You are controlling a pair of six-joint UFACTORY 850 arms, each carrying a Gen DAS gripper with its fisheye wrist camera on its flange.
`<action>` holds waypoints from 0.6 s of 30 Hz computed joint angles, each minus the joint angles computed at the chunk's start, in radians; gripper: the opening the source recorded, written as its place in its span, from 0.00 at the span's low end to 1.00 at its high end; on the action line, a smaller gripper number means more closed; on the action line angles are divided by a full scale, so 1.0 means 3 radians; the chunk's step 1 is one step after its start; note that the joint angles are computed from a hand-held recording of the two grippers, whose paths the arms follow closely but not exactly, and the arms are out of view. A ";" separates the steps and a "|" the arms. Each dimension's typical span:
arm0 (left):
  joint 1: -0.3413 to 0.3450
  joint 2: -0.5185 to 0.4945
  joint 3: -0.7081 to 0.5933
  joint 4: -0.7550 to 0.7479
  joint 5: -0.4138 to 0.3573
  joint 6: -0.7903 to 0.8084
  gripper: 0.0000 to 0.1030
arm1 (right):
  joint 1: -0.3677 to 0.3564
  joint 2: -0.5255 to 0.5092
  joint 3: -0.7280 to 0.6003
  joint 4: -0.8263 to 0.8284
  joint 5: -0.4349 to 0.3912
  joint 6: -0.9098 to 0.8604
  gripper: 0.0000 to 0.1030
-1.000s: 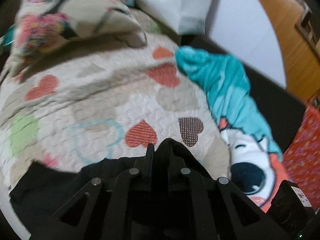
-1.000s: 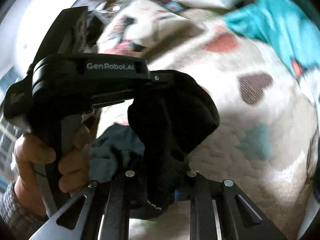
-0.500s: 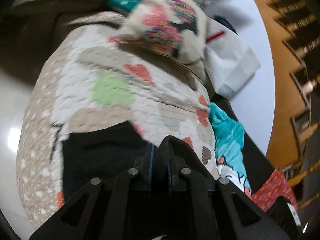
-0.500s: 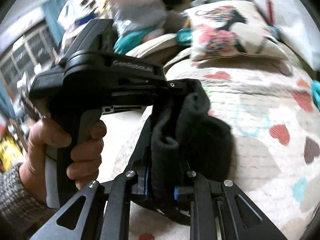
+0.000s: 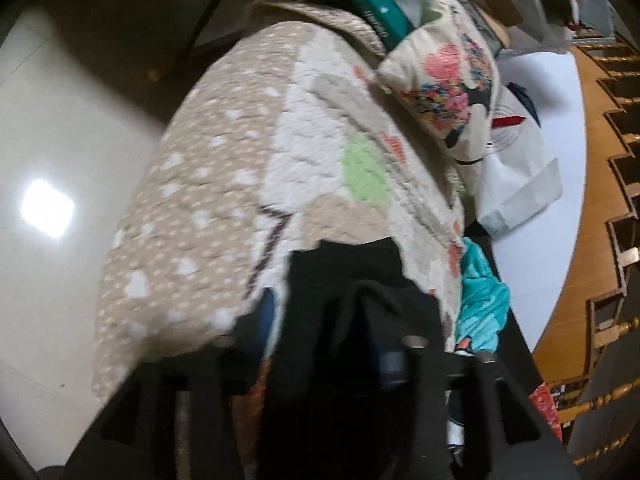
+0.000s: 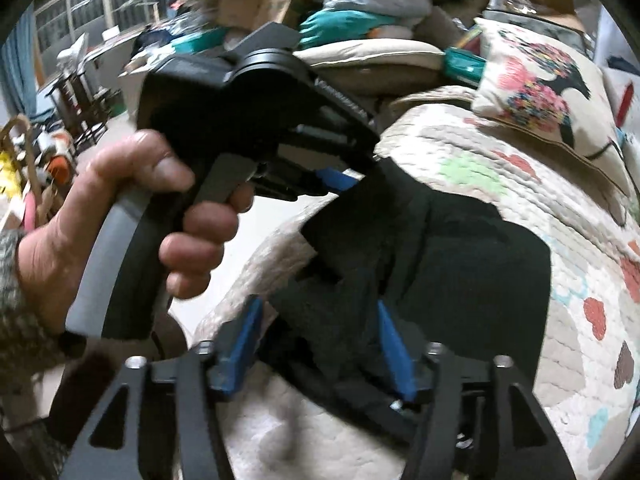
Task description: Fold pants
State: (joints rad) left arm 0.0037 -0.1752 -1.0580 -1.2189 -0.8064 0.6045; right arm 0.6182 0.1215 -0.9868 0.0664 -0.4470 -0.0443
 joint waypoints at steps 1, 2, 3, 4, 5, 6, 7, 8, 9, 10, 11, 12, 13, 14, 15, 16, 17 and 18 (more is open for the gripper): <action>0.0009 0.0008 0.0016 0.0071 0.0010 -0.0070 0.51 | 0.0022 0.0020 0.0025 -0.0071 -0.0001 0.0056 0.72; 0.0022 0.0014 0.0031 0.0177 0.0016 -0.0178 0.51 | 0.0042 0.0048 0.0054 -0.0102 -0.0005 0.0090 0.73; 0.0035 0.0021 0.0044 0.0239 0.0021 -0.0253 0.52 | 0.0046 0.0076 0.0078 -0.0094 -0.0021 0.0085 0.73; 0.0051 0.0044 0.0075 0.0290 0.0039 -0.0328 0.52 | 0.0034 0.0110 0.0104 -0.0030 -0.0043 0.0025 0.73; 0.0066 0.0069 0.0104 0.0325 0.0056 -0.0379 0.52 | 0.0028 0.0151 0.0129 0.0015 -0.0064 -0.0019 0.73; 0.0081 0.0093 0.0130 0.0361 0.0078 -0.0436 0.52 | 0.0015 0.0191 0.0152 0.0067 -0.0088 -0.0072 0.73; 0.0092 0.0142 0.0167 0.0438 0.0142 -0.0559 0.52 | -0.0011 0.0250 0.0181 0.0184 -0.0128 -0.0194 0.74; 0.0103 0.0172 0.0189 0.0486 0.0184 -0.0625 0.52 | -0.0026 0.0292 0.0200 0.0256 -0.0157 -0.0271 0.74; 0.0111 0.0206 0.0207 0.0540 0.0229 -0.0714 0.52 | -0.0055 0.0367 0.0237 0.0346 -0.0190 -0.0388 0.74; 0.0118 0.0241 0.0223 0.0583 0.0274 -0.0798 0.52 | -0.0079 0.0443 0.0274 0.0384 -0.0212 -0.0457 0.74; 0.0124 0.0286 0.0244 0.0634 0.0338 -0.0894 0.52 | -0.0096 0.0527 0.0312 0.0371 -0.0227 -0.0480 0.74; 0.0116 0.0331 0.0256 0.0713 0.0410 -0.1005 0.52 | -0.0120 0.0590 0.0342 0.0363 -0.0236 -0.0509 0.74; 0.0085 0.0402 0.0271 0.0859 0.0528 -0.1173 0.52 | -0.0159 0.0674 0.0377 0.0359 -0.0252 -0.0546 0.74; 0.0050 0.0445 0.0272 0.0938 0.0602 -0.1256 0.52 | -0.0188 0.0737 0.0402 0.0350 -0.0265 -0.0554 0.74; 0.0001 0.0499 0.0272 0.0990 0.0675 -0.1298 0.52 | -0.0222 0.0783 0.0417 0.0347 -0.0274 -0.0561 0.74; -0.0060 0.0558 0.0277 0.0995 0.0746 -0.1280 0.52 | -0.0261 0.0812 0.0425 0.0364 -0.0282 -0.0586 0.74; -0.0108 0.0594 0.0280 0.0984 0.0795 -0.1266 0.52 | -0.0323 0.0834 0.0426 0.0418 -0.0293 -0.0635 0.74; -0.0168 0.0624 0.0277 0.0986 0.0848 -0.1272 0.52 | -0.0361 0.0838 0.0422 0.0446 -0.0291 -0.0644 0.74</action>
State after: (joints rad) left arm -0.0468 0.0121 -0.9748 -0.9232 -0.5520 0.2228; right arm 0.5097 0.3729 -0.8602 0.2003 -0.5343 -0.2376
